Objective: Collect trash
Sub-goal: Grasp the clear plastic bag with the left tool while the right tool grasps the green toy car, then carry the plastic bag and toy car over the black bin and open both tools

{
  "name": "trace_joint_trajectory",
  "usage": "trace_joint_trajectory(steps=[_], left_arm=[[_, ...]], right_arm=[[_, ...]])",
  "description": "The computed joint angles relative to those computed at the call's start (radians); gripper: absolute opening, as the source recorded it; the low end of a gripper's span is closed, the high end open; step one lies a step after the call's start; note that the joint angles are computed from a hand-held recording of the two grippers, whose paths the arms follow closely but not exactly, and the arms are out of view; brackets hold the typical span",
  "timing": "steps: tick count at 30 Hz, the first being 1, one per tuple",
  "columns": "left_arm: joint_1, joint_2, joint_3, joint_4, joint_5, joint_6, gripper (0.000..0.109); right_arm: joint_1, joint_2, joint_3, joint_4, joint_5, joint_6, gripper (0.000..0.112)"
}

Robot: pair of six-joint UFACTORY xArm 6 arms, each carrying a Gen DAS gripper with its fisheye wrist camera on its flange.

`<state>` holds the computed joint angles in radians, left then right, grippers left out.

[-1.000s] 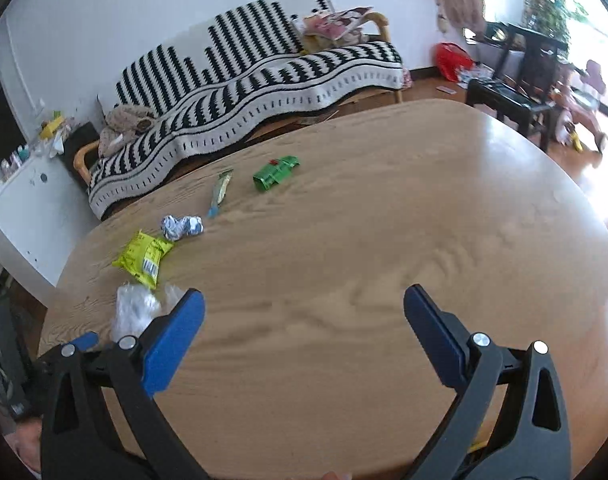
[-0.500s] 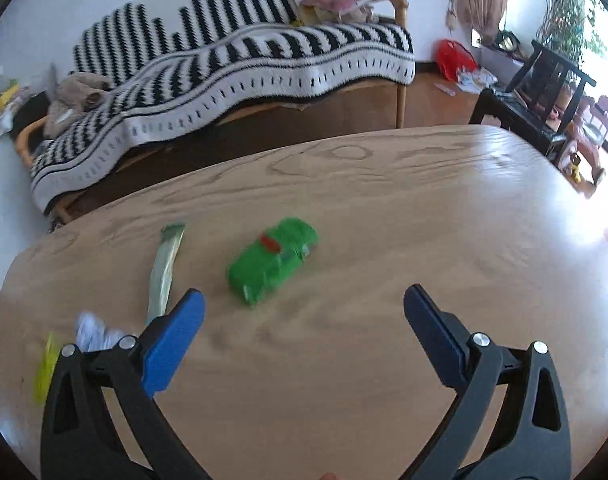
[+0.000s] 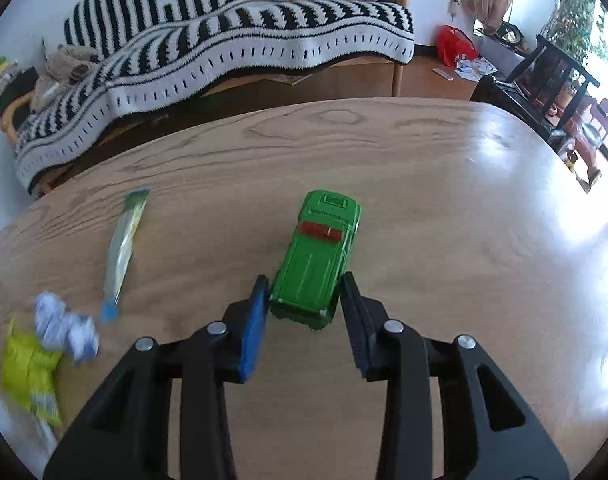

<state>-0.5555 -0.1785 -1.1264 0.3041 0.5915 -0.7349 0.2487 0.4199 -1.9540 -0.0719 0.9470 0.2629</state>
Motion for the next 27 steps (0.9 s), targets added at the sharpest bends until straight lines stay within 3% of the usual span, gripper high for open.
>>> trace_joint_trajectory(steps=[7,16,22,27], left_arm=[[-0.064,-0.01,-0.047,0.103,0.048,-0.065,0.003],[-0.202,0.009,-0.188,0.209,0.15,-0.166,0.003],[-0.33,0.07,-0.295,0.189,0.18,-0.138,0.003],[-0.424,0.141,-0.348,0.072,0.154,-0.078,0.003]], right_arm=[[-0.037,-0.413,0.453,0.111,-0.113,-0.119,0.036],[-0.149,-0.853,0.768,0.241,-0.103,-0.26,0.037],[-0.342,-1.094,0.919,0.361,-0.013,-0.368,0.037],[-0.59,-1.26,1.007,0.479,0.141,-0.505,0.037]])
